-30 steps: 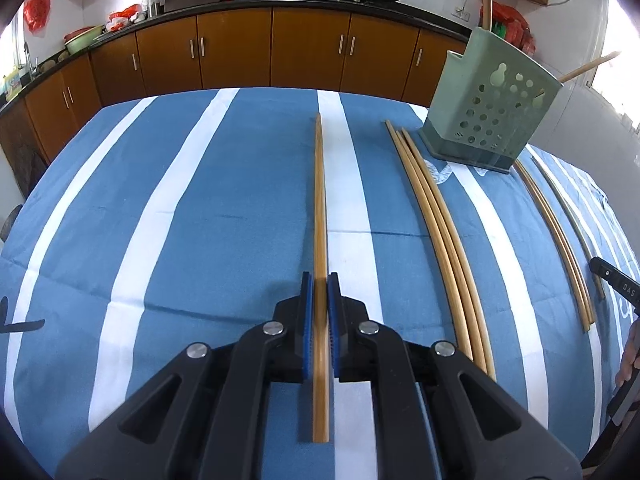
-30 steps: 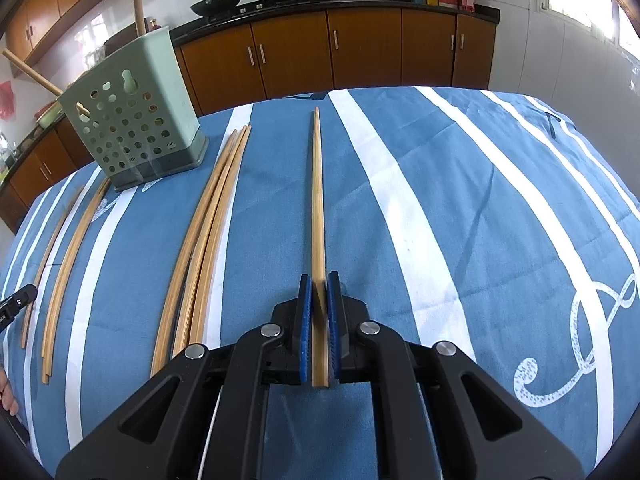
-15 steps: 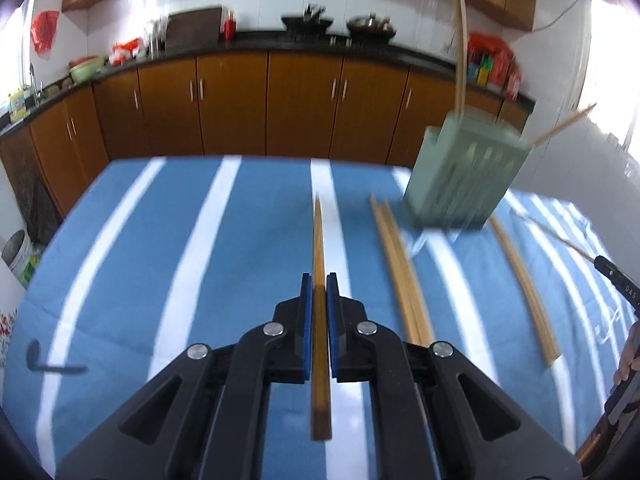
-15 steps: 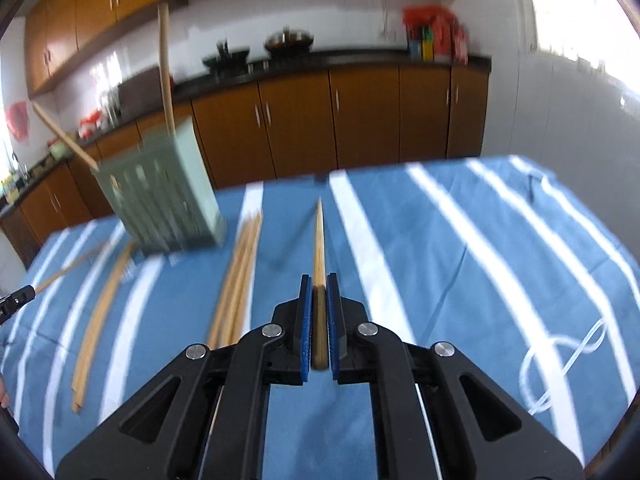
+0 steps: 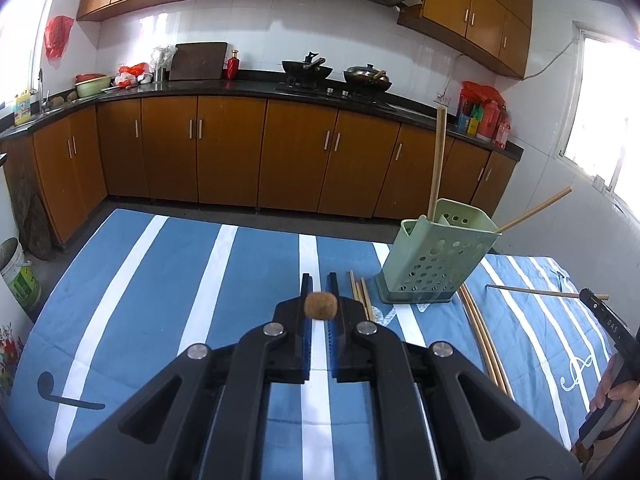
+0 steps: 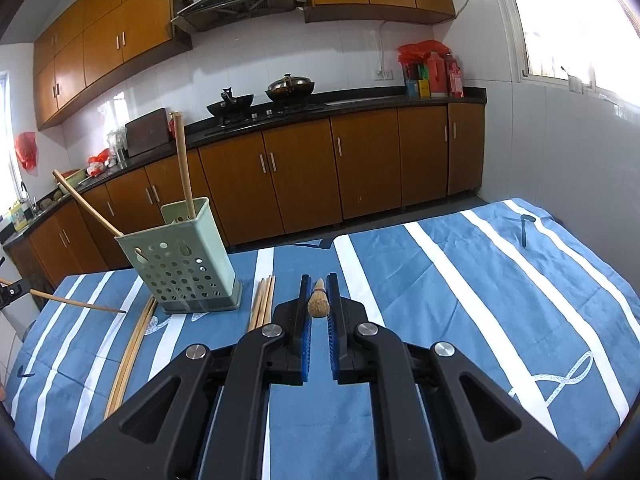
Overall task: Organize utensils
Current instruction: 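Carry both upright chopsticks over the opening of the green holder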
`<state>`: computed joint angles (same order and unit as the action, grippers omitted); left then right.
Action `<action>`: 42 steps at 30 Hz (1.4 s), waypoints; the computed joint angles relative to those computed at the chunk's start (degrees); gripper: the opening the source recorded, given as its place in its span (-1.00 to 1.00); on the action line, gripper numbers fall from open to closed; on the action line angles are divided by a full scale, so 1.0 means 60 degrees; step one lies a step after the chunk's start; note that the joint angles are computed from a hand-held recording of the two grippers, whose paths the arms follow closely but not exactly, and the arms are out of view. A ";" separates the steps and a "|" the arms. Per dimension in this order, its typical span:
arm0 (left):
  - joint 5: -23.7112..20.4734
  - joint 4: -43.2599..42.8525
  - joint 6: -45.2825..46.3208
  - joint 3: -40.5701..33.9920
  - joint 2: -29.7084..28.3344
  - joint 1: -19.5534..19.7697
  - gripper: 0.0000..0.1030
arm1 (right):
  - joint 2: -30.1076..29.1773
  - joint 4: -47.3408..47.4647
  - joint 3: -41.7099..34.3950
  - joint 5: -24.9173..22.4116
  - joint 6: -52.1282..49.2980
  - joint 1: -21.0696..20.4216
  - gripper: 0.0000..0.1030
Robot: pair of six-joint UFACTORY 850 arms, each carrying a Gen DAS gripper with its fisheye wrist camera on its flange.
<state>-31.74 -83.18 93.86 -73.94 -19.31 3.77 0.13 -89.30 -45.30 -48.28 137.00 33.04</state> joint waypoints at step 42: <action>-0.0662 -0.2220 0.0836 -0.1828 -0.0371 -0.1651 -0.85 | -0.1540 -0.4090 -0.2883 -0.0534 0.1356 -0.0513 -0.85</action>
<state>-35.71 -96.50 98.88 -84.91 -21.53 -6.13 -9.11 -113.83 -62.59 -51.49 145.14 29.96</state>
